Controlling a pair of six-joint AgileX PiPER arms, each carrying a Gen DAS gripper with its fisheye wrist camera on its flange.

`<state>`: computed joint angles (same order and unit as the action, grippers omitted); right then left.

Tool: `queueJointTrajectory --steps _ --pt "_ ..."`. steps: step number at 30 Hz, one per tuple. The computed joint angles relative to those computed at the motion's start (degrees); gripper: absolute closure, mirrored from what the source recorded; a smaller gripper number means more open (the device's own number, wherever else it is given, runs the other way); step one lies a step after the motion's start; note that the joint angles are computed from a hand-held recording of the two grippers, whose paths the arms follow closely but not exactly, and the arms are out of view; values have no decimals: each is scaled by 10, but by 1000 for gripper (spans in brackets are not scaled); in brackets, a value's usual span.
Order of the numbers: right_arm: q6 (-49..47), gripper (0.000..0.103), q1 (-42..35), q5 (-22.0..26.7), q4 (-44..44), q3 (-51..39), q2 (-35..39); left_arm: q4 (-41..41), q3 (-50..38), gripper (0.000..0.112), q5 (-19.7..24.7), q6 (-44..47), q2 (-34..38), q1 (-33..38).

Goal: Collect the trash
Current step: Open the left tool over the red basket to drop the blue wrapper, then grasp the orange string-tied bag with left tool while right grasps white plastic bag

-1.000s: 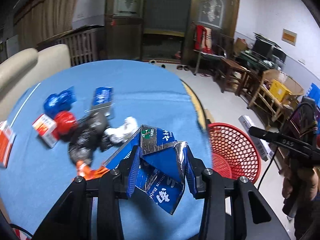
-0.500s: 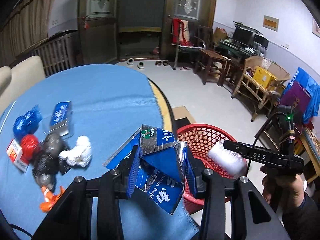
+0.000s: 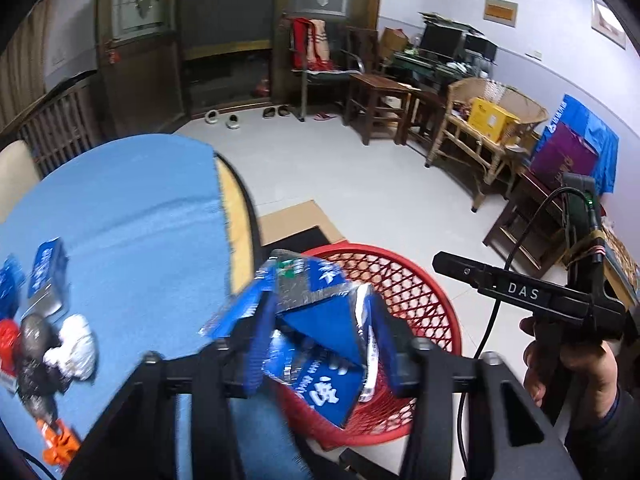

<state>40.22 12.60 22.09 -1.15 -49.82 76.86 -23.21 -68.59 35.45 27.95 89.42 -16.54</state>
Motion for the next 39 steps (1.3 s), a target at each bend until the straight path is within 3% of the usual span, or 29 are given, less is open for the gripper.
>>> queueJointTrajectory --steps 1,2,10,16,22,26,30,34,39 --pt "2 33 -3 1 -2 3 -4 12 -5 26 -2 -11 5 -9" --pt "3 33 -7 2 -2 5 -9 24 -6 25 -8 -22 7 -17" --pt "22 33 -13 18 -19 12 -35 -5 2 25 -9 1 -10 21" --pt "64 33 26 34 -61 -13 -27 -60 46 25 -14 41 -57 122" --pt "125 30 100 58 -122 -58 1 -159 122 25 4 142 -110 288" --pt "161 30 162 77 -158 -102 38 -221 153 25 28 215 -116 407" --pt "186 30 229 103 -193 -154 77 -234 159 24 47 232 -91 494" --pt "183 30 286 136 -209 -218 123 -236 157 24 57 237 -60 532" --pt "166 30 333 173 -215 -281 170 -240 148 24 52 270 -34 520"
